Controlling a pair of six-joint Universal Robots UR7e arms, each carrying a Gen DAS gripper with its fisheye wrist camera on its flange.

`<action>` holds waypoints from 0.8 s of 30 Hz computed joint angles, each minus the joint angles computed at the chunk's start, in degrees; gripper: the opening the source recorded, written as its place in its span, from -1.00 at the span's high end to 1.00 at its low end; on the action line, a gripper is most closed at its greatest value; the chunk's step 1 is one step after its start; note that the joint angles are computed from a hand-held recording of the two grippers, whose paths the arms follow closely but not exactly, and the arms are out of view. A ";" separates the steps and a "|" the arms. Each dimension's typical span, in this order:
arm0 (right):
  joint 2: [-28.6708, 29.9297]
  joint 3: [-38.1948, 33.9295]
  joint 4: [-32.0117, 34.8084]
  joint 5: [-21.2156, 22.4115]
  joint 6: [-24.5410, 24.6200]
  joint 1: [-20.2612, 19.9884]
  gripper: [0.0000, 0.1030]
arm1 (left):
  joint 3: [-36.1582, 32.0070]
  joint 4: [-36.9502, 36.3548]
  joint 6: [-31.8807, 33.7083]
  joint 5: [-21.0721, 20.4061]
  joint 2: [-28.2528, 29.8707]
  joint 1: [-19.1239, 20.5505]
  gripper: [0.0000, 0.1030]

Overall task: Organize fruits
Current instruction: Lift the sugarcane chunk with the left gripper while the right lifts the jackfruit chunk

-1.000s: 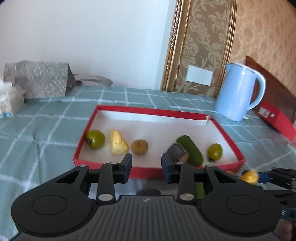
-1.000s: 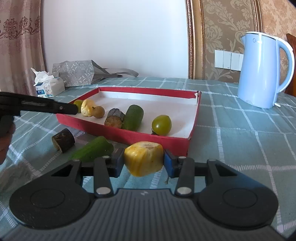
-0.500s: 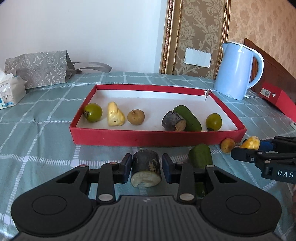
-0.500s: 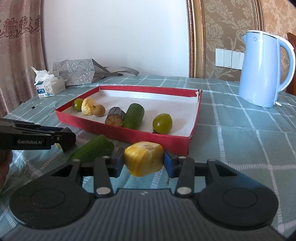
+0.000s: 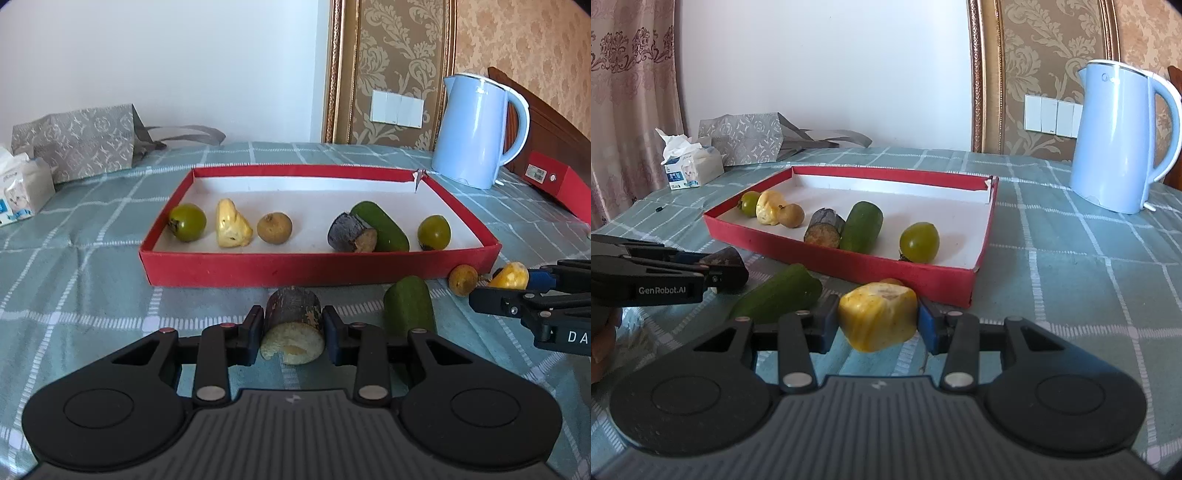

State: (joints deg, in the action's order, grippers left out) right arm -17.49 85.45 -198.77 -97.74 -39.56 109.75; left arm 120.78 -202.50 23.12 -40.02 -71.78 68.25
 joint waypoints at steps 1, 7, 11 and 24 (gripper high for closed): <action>0.02 -0.02 -0.04 -0.09 -0.06 0.01 0.18 | 0.08 -0.57 0.39 -0.14 -0.01 -0.06 0.35; 0.09 -0.09 0.11 -0.26 -0.14 0.07 0.18 | 0.11 -1.76 0.97 -0.48 -0.08 -0.15 0.35; 0.51 -0.19 -0.68 -0.82 -1.14 0.30 0.18 | 0.14 -3.38 1.44 -0.61 -0.03 -0.29 0.36; 0.30 0.07 -0.76 -0.23 -0.66 0.12 0.19 | -2.33 -4.83 4.34 -1.76 0.46 -0.54 0.36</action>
